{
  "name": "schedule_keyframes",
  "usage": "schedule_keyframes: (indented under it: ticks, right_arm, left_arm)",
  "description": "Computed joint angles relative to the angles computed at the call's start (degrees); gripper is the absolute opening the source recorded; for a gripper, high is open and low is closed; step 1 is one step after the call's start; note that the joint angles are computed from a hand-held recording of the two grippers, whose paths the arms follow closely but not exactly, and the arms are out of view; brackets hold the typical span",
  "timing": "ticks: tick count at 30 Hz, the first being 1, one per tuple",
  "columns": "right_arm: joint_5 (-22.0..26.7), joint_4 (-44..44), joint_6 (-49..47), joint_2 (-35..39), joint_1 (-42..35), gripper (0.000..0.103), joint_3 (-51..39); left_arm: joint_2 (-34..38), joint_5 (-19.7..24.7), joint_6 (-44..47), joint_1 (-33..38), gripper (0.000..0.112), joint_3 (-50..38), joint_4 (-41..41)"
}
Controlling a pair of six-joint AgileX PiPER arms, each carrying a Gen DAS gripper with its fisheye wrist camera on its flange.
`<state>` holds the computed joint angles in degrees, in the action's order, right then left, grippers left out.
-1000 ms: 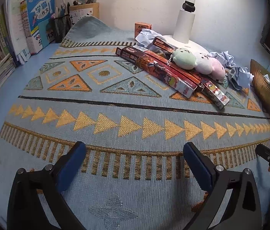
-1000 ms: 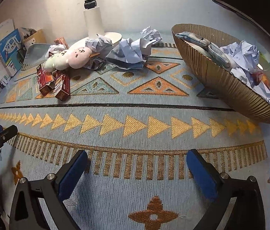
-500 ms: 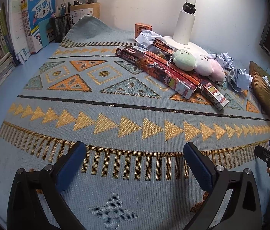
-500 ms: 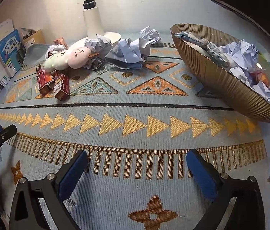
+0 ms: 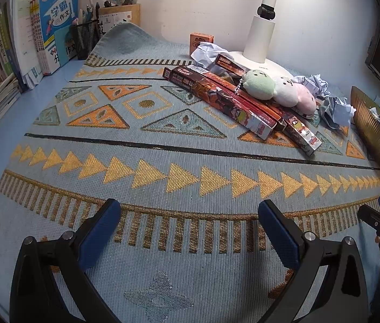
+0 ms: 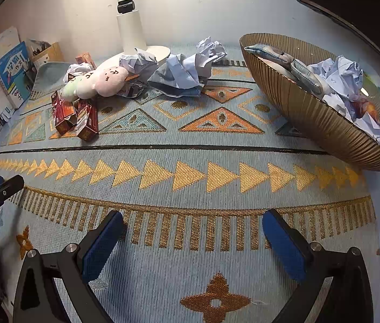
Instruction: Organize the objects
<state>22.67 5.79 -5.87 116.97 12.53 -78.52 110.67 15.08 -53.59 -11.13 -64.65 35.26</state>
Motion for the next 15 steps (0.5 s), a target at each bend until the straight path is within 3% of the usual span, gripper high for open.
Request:
schedule_keyframes:
  ticks: [15]
  right_arm:
    - [-0.09,0.23,-0.02,-0.11,0.03,0.103,0.16]
  left_arm:
    - [0.43,2.17,-1.98,-0.84,0.102,-0.88,1.94]
